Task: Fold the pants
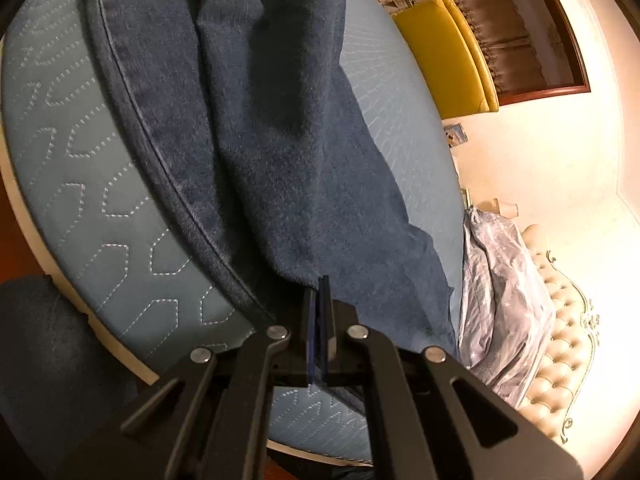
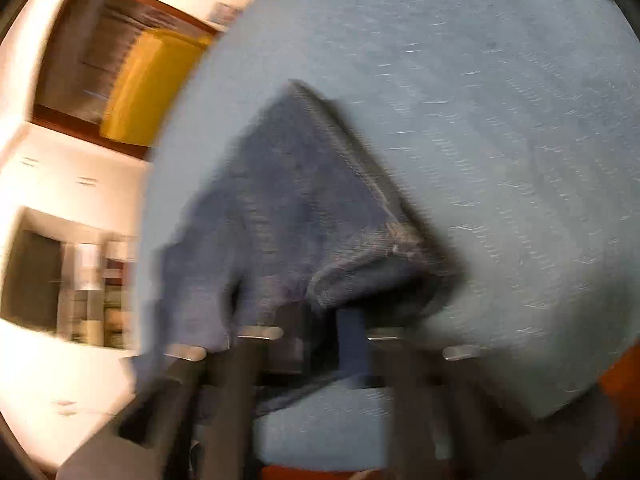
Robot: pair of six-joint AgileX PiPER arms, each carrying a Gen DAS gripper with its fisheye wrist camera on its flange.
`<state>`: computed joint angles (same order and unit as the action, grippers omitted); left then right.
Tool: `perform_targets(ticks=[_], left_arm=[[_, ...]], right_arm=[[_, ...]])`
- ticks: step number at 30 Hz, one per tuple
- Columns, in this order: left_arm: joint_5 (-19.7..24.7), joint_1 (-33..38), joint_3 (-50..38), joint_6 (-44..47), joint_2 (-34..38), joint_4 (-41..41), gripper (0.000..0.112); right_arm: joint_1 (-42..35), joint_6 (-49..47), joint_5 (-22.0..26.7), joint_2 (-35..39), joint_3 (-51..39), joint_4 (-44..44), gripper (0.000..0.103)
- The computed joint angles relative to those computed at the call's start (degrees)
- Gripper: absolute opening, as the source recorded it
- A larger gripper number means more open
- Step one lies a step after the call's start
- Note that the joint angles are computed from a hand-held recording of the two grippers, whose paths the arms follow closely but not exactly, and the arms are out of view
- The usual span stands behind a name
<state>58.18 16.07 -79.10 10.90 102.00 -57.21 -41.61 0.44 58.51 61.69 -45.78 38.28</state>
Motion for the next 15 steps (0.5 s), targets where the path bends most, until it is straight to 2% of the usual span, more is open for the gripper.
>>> perform_targets(ticks=[3, 5, 8, 10, 11, 12, 15], left_arm=[[-0.1, 0.0, 1.7, 1.1, -3.7, 0.5, 0.001], [-0.1, -0.5, 2.2, 0.8, -2.8, 2.0, 0.001], [-0.5, 0.3, 4.1, 1.9, -0.7, -0.2, 0.002], [-1.1, 1.3, 5.1, 3.3, -1.0, -1.5, 0.011], [-0.7, 2.4, 4.9, 4.2, -0.5, -2.5, 0.024], [-0.9, 3.5, 4.5, 4.3, -0.1, -2.9, 0.029], [-1.6, 8.1, -0.3, 3.9, 2.4, -3.4, 0.029]], right_arm=[[4.8, 6.1, 0.1, -4.5, -2.6, -8.2, 0.009], [8.0, 8.9, -1.7, -2.9, -2.4, -12.8, 0.009], [7.8, 8.1, -5.7, 1.4, 0.2, -11.8, 0.007], [11.9, 12.5, -7.5, 0.9, -0.2, -16.7, 0.007], [13.3, 14.3, -7.9, 1.2, -0.5, -18.6, 0.007], [15.2, 16.5, -8.4, 1.9, -1.1, -20.9, 0.007], [18.4, 21.4, -8.4, 1.9, -1.6, -25.0, 0.003]])
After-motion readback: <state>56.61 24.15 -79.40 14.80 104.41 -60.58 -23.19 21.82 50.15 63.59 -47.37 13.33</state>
